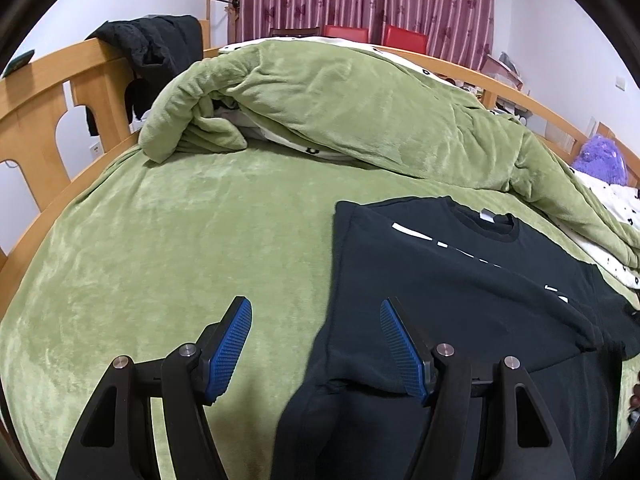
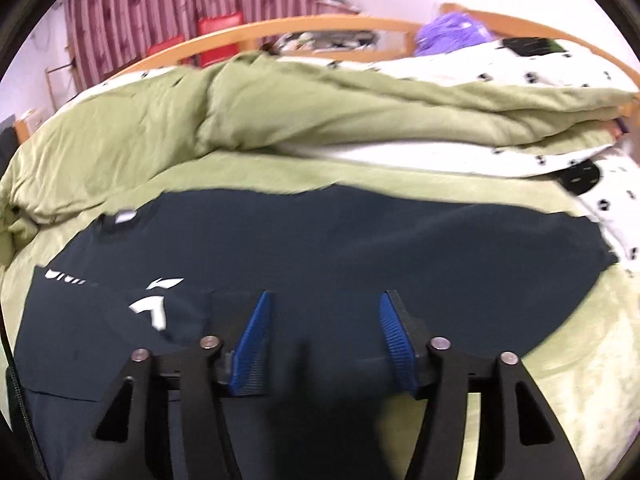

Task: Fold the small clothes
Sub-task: 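Open the right tool, releasing the cuff on the shirt front, then move the right tool to the other sleeve cuff and grasp it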

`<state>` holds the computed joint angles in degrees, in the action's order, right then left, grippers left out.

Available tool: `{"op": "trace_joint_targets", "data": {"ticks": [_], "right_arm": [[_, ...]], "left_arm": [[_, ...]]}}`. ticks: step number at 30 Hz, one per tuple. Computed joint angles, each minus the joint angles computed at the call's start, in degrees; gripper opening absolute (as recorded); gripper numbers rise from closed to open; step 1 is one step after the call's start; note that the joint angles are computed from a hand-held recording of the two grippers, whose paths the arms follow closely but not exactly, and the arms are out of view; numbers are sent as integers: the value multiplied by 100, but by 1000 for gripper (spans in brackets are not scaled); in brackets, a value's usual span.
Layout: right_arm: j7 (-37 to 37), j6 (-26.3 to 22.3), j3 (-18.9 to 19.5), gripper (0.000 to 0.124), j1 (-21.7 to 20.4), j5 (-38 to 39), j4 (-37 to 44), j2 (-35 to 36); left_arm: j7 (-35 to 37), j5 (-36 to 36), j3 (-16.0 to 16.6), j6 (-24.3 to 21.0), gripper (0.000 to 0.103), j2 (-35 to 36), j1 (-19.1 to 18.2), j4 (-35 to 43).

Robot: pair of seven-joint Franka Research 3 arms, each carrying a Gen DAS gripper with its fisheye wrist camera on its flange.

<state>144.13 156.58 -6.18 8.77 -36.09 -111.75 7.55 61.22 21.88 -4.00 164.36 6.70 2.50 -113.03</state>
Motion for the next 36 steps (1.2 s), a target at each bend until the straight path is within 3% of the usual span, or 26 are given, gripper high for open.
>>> {"op": "trace_joint_targets", "data": {"ticks": [9,15,18,21,23,25,30,31,33,35,36], "right_arm": [[803,38,-105,72,-803,-1135,-958,-788],[468,288,-126,72,-1348,-836,-1339,-798],[383,390,-179,72,-1508,-824,-1437,-712],[394,433,-279,72,-1599,-663,-1394,-488],[153,719,-357,72,-1672,-156,-1409,-326],[100,1041,-473,74,-1669,124,-1440,-254],[110,1282,-742,73,-1540,399,-1267,-25],[177,1305,-828,71,-1481,355,-1217,17],[449,1237,-1036,48,-1327,85,-1066,108],[151,1421,-976,10,-1425,428,-1034,180],[67,1514,-1003,10,-1419,551,-1044,185]], "left_arm": [[65,83,-108,46,70,223,-173,99],[188,-121,-153,-28,72,470,-224,244],[-106,154,-17,-88,72,619,-380,410],[-467,628,143,-92,72,689,-534,463],[-579,773,161,-95,72,695,-546,440],[-586,776,130,-135,72,719,-512,470],[-499,664,57,-265,72,824,-468,597],[-495,674,59,-287,72,836,-474,611],[-541,761,91,-322,72,835,-510,617],[-536,811,92,-326,72,817,-516,612],[-536,830,90,-299,72,791,-514,590]]}}
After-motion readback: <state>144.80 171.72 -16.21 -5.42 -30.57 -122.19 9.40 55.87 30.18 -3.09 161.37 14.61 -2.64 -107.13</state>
